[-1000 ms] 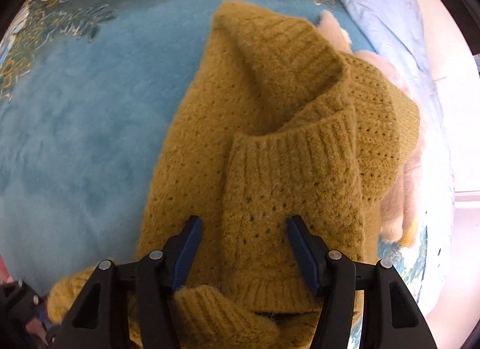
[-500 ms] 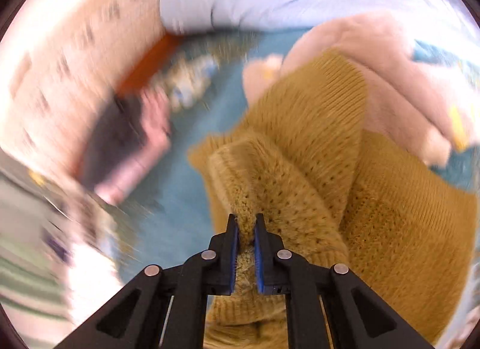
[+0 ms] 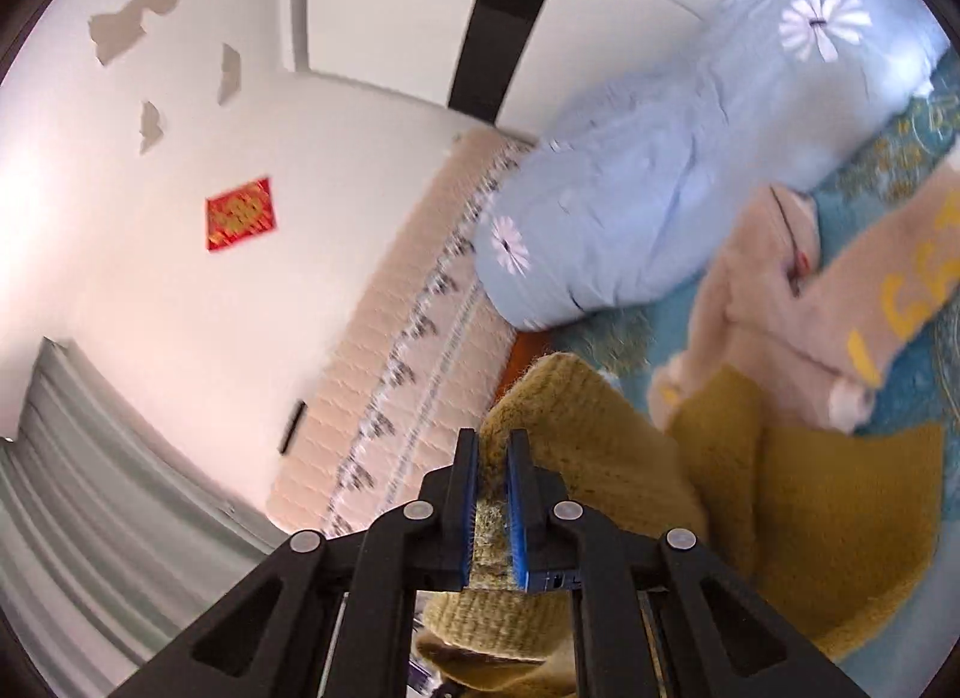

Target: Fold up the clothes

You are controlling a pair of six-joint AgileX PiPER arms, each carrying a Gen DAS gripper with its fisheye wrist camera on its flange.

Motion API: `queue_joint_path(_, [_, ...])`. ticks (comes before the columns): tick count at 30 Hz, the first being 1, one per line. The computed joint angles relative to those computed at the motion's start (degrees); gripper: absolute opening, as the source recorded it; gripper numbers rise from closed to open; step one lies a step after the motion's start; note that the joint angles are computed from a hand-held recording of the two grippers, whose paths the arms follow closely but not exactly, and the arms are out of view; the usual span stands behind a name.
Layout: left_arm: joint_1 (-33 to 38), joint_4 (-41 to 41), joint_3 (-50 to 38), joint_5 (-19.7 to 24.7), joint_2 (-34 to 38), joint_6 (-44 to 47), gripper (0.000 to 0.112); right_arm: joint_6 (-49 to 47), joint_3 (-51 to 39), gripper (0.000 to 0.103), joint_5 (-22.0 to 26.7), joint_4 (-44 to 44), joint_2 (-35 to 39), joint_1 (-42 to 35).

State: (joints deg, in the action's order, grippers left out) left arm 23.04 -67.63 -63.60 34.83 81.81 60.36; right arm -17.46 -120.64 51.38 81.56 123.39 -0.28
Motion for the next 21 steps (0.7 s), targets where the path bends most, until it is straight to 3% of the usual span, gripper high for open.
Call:
queue_joint_path(7, [-0.7, 20.5, -26.0, 1.2, -0.7, -17.3, 0.014, 3.0, -6.6, 0.010, -2.2, 2.5, -7.9, -0.6])
queue_joint_path(9, [-0.3, 26.6, -34.6, 4.4, -0.1, -24.1, 0.014, 0.5, -5.6, 0.001, -3.3, 5.7, -12.0, -1.7])
queue_joint_path(11, [1.5, 28.0, -39.4, 7.6, -0.1, -26.8, 0.014, -2.2, -3.3, 0.001, -5.0, 8.8, -17.3, -3.5])
queue_joint_path(13, [5.0, 23.2, -42.6, 11.7, 0.5, -27.1, 0.013, 0.8, -4.0, 0.001, -4.9, 3.7, -21.2, -5.1])
queue_joint_path(16, [4.9, 24.9, -39.7, 12.1, -1.5, -26.8, 0.013, 5.8, -3.6, 0.001, -2.6, -7.2, -25.5, -5.5])
queue_joint_path(21, [-0.1, 34.7, -29.5, 8.7, 0.4, -28.6, 0.013, -0.9, 13.0, 0.001, -3.8, -8.1, -27.8, -2.4])
